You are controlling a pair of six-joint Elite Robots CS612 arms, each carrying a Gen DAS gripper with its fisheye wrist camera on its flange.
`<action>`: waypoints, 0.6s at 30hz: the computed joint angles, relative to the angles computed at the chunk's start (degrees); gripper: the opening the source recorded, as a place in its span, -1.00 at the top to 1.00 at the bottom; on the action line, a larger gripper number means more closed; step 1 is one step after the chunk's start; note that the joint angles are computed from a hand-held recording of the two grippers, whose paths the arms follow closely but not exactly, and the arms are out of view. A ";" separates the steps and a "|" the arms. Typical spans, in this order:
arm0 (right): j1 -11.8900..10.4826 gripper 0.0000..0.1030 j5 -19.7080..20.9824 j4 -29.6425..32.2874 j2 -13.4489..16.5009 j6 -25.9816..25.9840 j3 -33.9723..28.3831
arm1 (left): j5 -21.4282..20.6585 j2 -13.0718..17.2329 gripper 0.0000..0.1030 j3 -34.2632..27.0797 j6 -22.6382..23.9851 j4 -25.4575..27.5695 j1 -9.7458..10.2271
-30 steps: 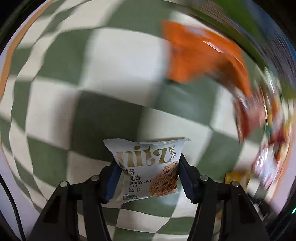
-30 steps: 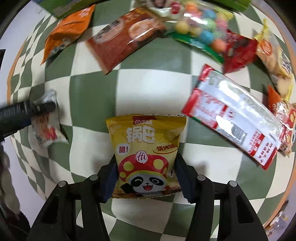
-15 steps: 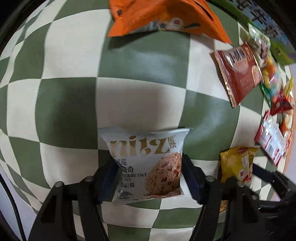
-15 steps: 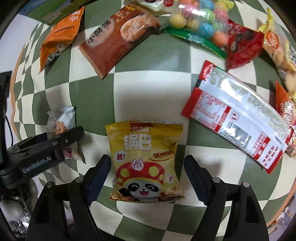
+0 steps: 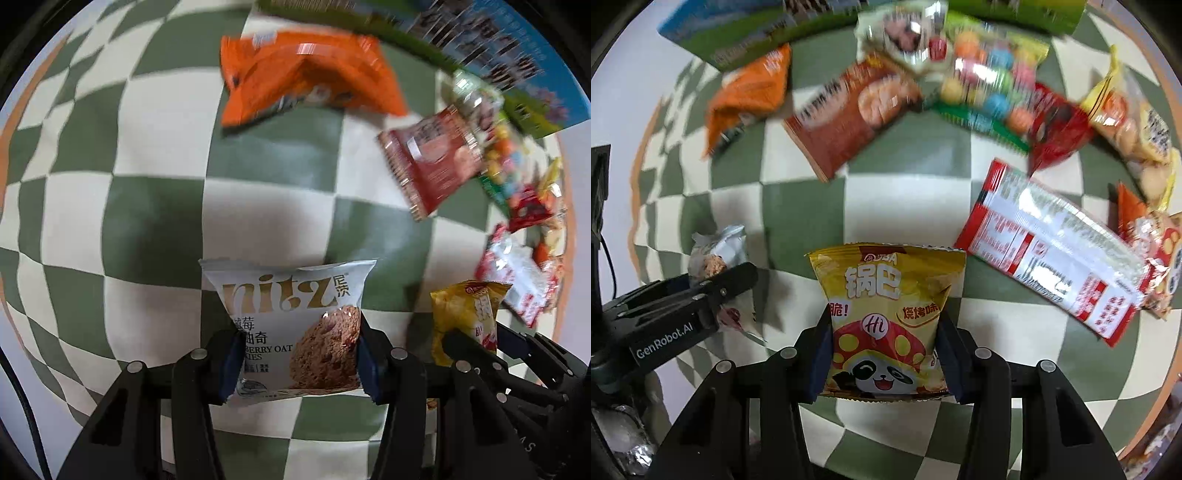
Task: Organize snacks
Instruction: 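Grasp the nitz oat cookie with left tool while right tool grasps panda chip bag, then lower both packets into the cardboard box and open both tools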
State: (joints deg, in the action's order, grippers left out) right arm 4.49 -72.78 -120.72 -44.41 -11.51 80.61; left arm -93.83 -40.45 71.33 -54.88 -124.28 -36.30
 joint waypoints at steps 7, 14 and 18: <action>-2.03 -0.01 7.07 -2.43 -2.67 1.34 -2.00 | 3.39 -3.09 0.05 -1.16 1.83 -4.23 0.17; -2.96 -0.01 13.66 -7.15 -1.45 5.35 -9.85 | 4.82 -1.36 0.05 -10.73 7.89 -5.80 2.64; -2.85 -0.01 12.85 -9.42 1.69 8.00 -16.49 | 4.46 4.42 0.05 -22.68 10.67 -0.18 4.01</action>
State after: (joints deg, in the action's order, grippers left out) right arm 1.64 -59.93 -130.14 -42.73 -3.51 64.12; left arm -89.37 -36.03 48.66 -44.21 -124.46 -32.29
